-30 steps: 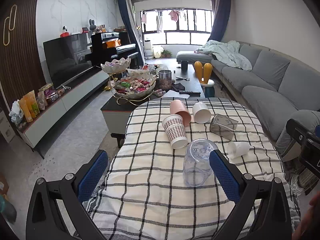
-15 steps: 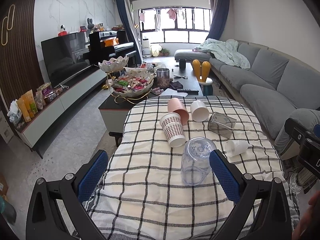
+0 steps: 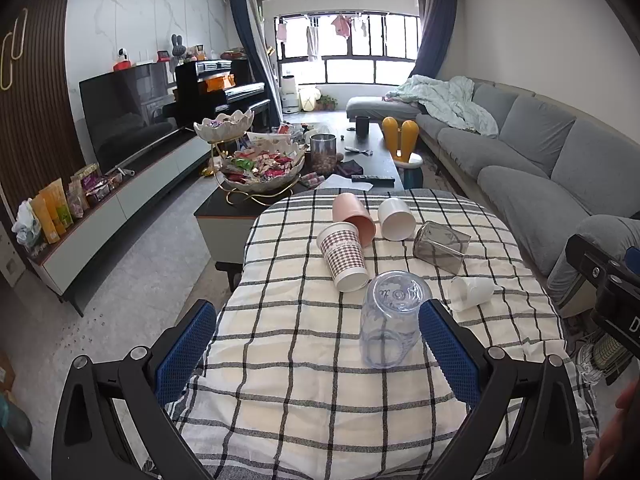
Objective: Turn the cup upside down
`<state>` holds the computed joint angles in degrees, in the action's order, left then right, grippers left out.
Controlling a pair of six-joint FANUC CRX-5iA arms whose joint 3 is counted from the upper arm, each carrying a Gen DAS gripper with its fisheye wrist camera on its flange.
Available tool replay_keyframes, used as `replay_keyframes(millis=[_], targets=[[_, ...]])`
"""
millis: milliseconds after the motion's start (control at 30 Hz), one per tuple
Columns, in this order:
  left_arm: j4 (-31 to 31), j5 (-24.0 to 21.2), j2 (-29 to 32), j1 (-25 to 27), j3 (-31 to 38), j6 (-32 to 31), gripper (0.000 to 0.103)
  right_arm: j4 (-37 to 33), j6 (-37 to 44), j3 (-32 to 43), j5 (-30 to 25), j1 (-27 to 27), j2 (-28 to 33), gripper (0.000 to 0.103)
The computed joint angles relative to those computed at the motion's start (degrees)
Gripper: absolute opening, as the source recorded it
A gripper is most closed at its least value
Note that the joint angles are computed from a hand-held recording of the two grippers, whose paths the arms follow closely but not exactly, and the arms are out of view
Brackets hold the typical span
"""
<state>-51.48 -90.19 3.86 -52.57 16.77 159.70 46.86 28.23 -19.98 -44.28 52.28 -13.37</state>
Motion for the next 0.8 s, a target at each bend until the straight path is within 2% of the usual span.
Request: replay_keyframes(millis=[400, 800], targets=[[1.04, 1.86, 0.2, -0.31, -0.32, -0.25, 0.103, -0.18, 0.18, 0.16, 0.0, -0.11, 0.12, 0.102], [-0.31, -0.52, 0.64, -0.7, 0.72, -0.46, 0.103, -0.1, -0.01, -0.04, -0.02, 0.03, 0.05, 0.102]])
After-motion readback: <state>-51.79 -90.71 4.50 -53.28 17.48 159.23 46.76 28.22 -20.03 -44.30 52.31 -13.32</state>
